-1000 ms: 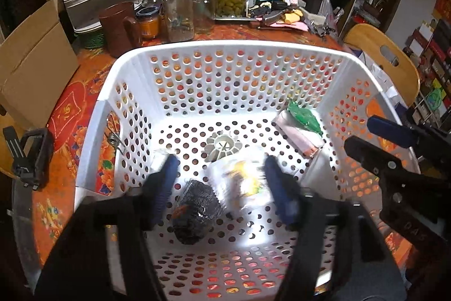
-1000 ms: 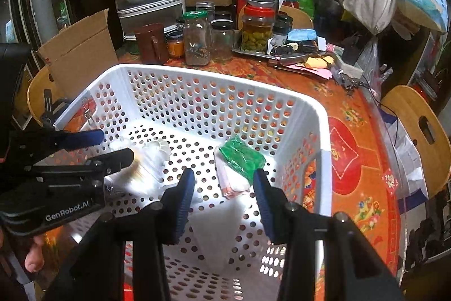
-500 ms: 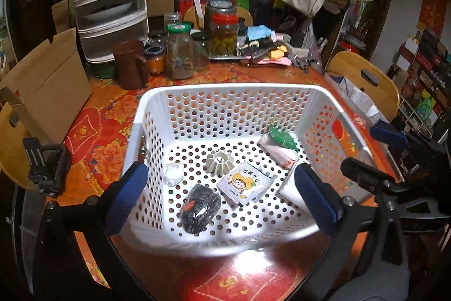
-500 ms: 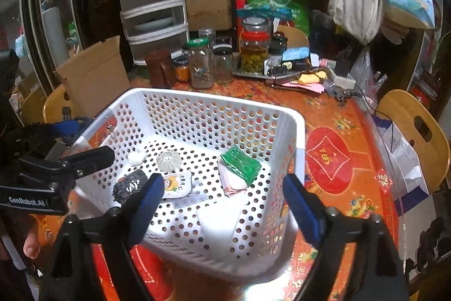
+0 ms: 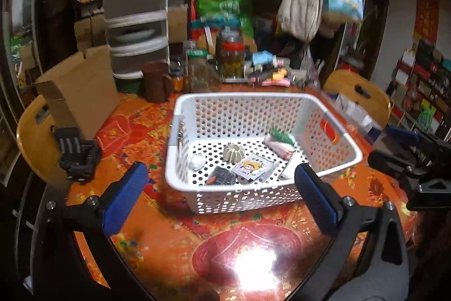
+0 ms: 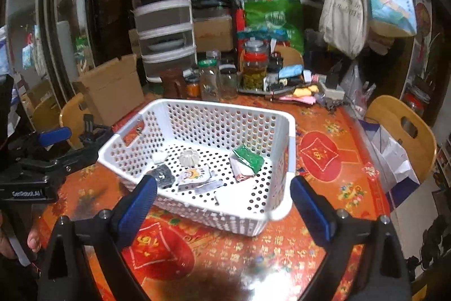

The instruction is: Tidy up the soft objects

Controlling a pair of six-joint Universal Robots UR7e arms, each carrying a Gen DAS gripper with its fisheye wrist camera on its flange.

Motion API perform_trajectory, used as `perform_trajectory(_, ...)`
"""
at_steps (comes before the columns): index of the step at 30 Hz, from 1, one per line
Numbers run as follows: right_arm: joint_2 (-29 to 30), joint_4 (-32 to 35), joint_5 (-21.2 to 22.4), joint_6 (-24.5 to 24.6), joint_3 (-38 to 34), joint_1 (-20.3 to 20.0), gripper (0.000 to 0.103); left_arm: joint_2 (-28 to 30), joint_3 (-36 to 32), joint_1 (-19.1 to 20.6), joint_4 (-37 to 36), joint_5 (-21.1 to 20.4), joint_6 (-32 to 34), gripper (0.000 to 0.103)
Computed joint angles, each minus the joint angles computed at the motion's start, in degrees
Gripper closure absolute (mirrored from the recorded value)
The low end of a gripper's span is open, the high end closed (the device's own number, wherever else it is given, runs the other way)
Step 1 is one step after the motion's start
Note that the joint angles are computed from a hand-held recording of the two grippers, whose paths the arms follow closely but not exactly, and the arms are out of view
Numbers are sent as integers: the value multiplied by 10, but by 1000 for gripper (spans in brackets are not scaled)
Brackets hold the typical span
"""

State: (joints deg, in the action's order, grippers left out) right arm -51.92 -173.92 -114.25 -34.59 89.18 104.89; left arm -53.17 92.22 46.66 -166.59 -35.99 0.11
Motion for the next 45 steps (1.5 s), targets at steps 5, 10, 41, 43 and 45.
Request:
perform_trajectory(5,-29,-57,-34,-39,71,10,8,-60,99,-36,-67,56,-8,0)
perform_trajectory(10,-71,-133,-9,-34,165,3,8,-117,180,-69,-30,100,-65,0)
perform_trajectory(41,-116,-143,-60,17,231,31,8,-129,197,-105,136,57,-219,0)
perform_trajectory(43,-116,-140,-59,19,230,30,8,-128,197,-106,136,57,-218,0)
perform_trajectory(45,-114,-137,-60,19,229,30,8,-127,197,-105,135,56,-219,0)
